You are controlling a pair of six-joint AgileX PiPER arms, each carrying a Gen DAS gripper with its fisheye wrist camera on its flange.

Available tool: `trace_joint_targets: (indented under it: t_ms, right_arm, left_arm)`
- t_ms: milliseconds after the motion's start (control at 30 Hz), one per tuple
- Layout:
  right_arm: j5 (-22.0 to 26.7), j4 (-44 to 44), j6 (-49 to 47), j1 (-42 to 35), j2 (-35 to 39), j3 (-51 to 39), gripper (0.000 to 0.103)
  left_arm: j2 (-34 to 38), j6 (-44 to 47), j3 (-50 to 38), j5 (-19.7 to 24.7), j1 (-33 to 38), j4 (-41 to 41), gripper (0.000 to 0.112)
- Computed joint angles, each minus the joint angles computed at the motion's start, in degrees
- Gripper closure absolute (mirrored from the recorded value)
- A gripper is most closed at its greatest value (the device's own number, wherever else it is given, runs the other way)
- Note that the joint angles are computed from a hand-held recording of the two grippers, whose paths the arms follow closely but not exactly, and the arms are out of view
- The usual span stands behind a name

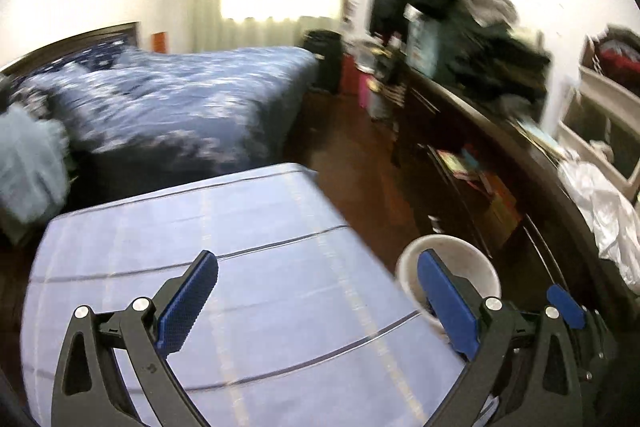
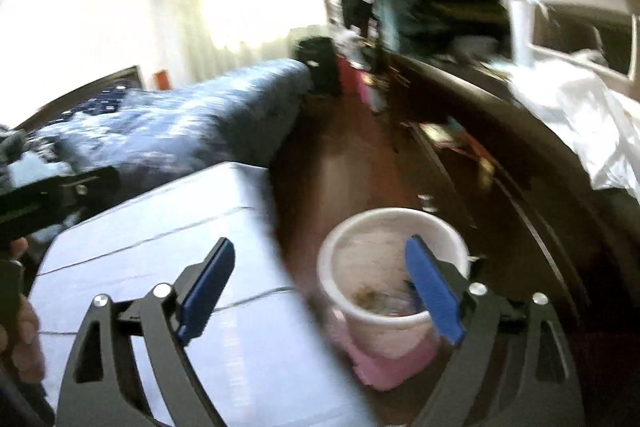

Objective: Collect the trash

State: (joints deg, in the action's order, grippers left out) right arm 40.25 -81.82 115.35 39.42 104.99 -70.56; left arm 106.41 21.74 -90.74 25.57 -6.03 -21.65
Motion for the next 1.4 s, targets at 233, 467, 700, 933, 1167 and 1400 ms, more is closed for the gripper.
trace_joint_targets:
  t_ms: [233, 467, 700, 933, 1167, 1400]
  right_arm:
    - [10.1, 2.4, -9.9, 12.7, 6.3, -12.1, 0.004]
    - [10.7, 3.8, -14.4, 18.7, 8.4, -19.0, 0.004]
    - [14.5, 5.1, -18.0, 23.6, 7.8, -23.3, 0.004]
    - [17.2, 4.3, -19.7, 27.1, 3.9, -23.9, 0.004]
    - [20.2, 2.7, -21.1, 30.1, 1.9, -24.5, 0.004]
    - [21.5, 2.5, -23.2, 31.5, 1.4, -25.2, 0.004]
  left_arm:
    - [-13.0, 9.8, 17.5, -7.0, 13.9, -12.4, 0.013]
    - [-22.9, 17.3, 28.5, -9.7, 25.2, -19.4, 0.013]
    - [-30.2, 30.2, 34.2, -5.3, 33.1, -30.3, 0.013]
    - [-35.9, 32.2, 33.9, 0.7, 38.5, -32.8, 0.013]
    - [-40.3, 31.7, 35.4, 1.7, 40.7, -31.8, 0.013]
    - [-41.8, 33.0, 36.4, 2.6, 42.3, -33.5, 0.013]
